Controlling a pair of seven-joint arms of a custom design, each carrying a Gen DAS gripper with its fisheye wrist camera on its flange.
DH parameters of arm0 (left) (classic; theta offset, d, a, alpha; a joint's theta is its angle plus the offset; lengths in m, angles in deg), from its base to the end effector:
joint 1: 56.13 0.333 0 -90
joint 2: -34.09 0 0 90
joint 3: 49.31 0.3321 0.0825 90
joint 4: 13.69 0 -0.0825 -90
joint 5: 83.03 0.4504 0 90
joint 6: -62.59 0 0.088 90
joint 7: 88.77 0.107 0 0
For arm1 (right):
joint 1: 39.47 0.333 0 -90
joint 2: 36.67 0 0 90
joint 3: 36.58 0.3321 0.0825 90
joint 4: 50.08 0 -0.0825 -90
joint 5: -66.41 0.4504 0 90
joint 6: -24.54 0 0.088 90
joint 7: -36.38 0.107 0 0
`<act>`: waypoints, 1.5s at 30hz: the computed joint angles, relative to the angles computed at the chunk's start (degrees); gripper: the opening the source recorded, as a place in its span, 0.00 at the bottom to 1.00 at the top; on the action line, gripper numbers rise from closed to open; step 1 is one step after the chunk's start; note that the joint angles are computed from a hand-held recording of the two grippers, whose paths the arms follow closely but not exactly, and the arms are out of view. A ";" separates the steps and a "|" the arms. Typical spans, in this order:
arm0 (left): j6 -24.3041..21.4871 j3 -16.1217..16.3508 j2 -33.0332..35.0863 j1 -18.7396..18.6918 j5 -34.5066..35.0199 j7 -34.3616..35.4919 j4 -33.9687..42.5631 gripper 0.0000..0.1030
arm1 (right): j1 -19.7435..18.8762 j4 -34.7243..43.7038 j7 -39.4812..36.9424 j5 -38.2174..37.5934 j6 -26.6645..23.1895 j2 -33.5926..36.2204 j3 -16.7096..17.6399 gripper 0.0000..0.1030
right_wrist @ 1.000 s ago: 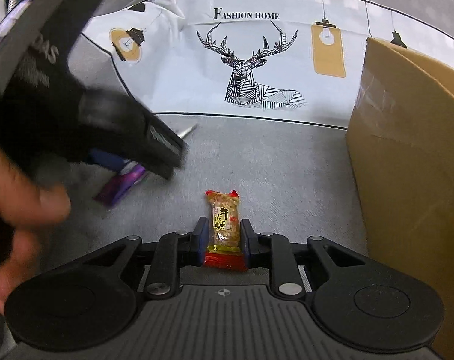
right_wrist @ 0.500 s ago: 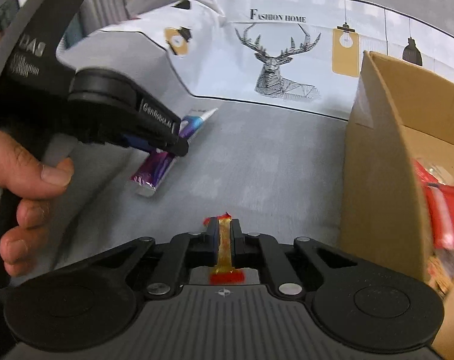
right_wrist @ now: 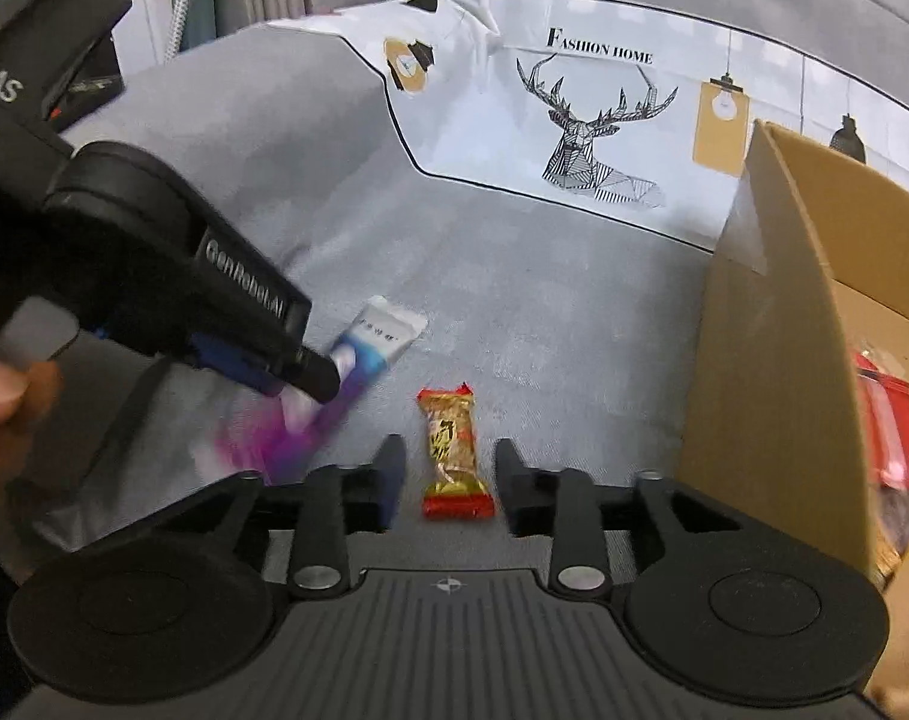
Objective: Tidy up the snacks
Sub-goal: 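Grasp purple-blue tube snack with left tool while right tool grasps gold snack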
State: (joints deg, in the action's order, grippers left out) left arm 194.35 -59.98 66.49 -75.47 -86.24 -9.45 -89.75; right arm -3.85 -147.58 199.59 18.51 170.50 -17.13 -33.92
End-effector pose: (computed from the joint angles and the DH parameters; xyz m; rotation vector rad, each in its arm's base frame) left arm 0.7292 -0.3823 0.4474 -1.8436 2.3967 -0.6697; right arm 0.5883 0.4721 0.4326 -1.7313 1.7793 -0.6682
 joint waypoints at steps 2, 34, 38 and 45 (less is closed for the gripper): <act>-0.80 0.30 0.28 -0.03 0.24 -0.56 0.34 0.30 | -0.46 1.61 -1.27 1.41 -0.58 1.55 0.11 0.39; -1.43 2.14 1.98 -4.53 9.53 1.79 2.50 0.28 | 0.23 6.23 -4.50 9.02 -6.88 5.58 -0.62 0.21; 0.49 2.32 1.22 -4.36 9.92 0.48 1.48 0.26 | 0.77 5.41 -2.31 7.51 -6.10 4.92 -1.19 0.21; 2.95 2.12 -0.06 -4.17 9.89 -0.53 -0.17 0.25 | 1.43 3.89 2.93 1.92 -4.44 3.23 -1.97 0.21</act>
